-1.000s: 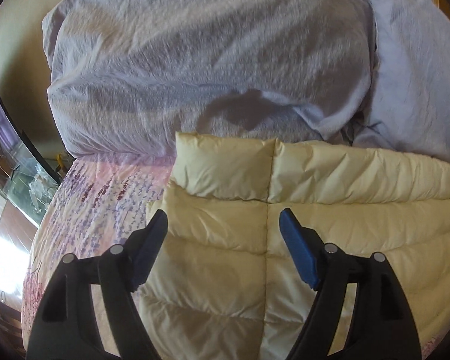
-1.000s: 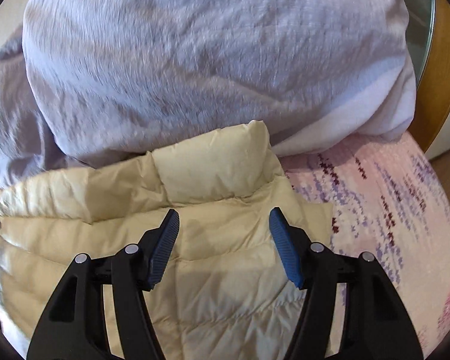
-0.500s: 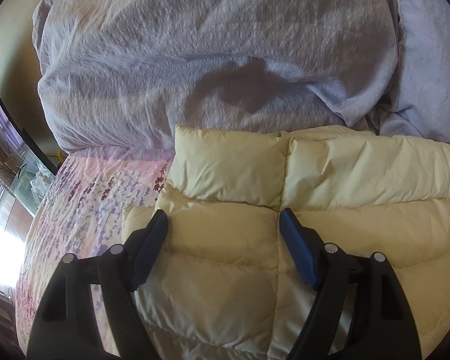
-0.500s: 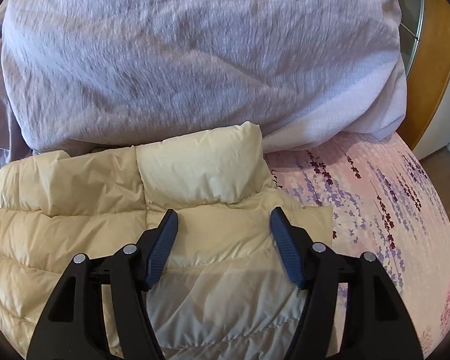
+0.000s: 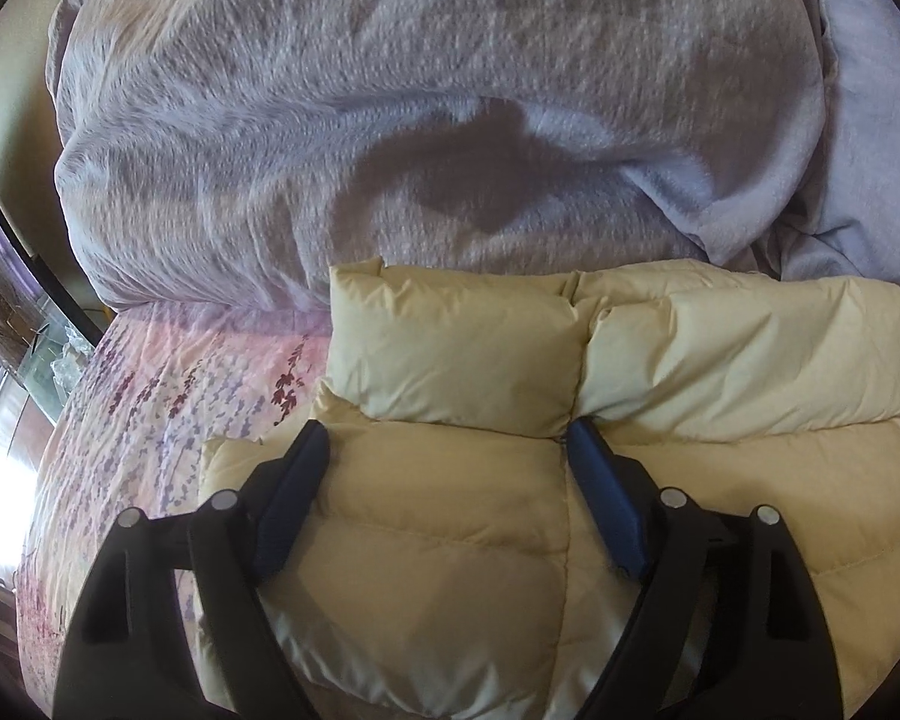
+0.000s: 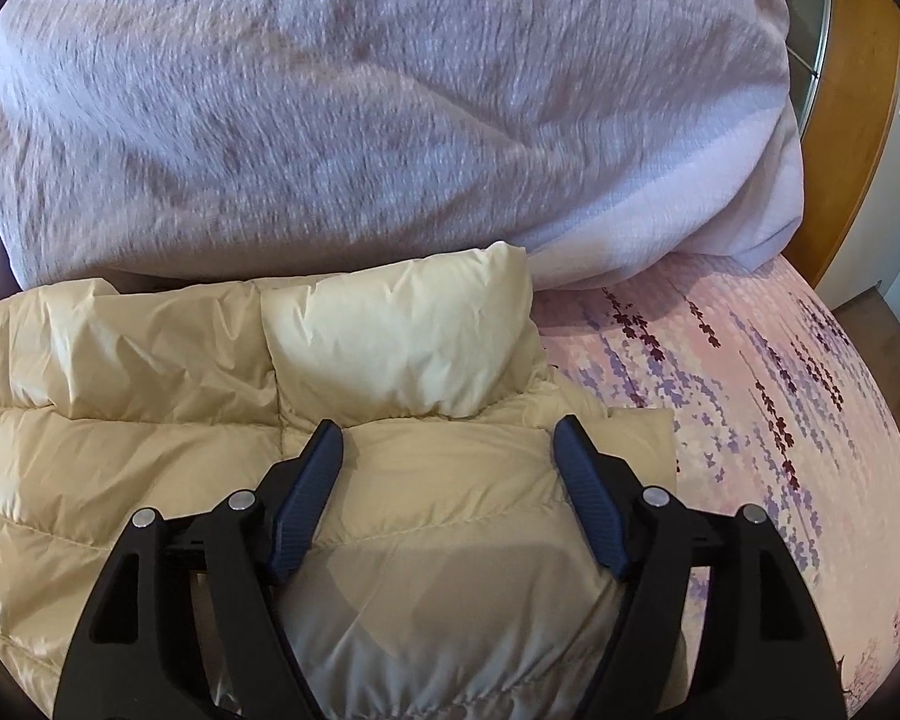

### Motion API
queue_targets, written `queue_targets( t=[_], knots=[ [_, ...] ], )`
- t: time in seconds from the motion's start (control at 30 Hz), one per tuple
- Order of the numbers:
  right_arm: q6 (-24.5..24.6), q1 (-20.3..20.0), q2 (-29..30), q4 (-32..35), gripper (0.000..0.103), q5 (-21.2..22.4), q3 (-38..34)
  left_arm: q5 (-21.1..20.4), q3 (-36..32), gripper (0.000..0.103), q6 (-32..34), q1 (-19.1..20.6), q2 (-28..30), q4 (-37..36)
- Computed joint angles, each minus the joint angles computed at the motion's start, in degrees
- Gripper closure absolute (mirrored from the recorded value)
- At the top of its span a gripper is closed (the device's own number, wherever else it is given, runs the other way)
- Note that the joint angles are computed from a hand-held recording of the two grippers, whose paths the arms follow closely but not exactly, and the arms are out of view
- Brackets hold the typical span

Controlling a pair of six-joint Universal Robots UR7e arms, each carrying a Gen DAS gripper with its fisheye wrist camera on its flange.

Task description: Fold large clothes

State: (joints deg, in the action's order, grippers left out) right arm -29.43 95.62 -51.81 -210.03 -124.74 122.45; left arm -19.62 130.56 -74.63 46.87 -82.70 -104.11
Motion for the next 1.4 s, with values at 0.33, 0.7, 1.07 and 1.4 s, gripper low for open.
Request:
queue_targets(
  t=[0.33, 0.7, 1.07, 1.4],
  knots=[
    [-0.59, -0.39, 1.17, -0.08, 0.021, -0.30, -0.96, -0.48, 1.42, 0.013, 2.32, 1.11, -0.87, -5.74],
    [-0.51, -0.42, 1.79, 0.07, 0.017, -0.41, -1.32, -0.99, 1.92, 0.010, 4.15, 1.94, -0.68, -8.95],
    [7.01, -0.89, -5.09, 15.19, 0.014, 2.30, -1.57, -5.83, 0.63, 0.011, 2.42, 0.95, -5.02, -3.05],
    [17.91, -6.73, -23.69, 34.73, 0.009, 9.44, 5.38, -13.33, 3.26, 0.011, -10.53, -9.03, -21.57, 18.12]
  ],
)
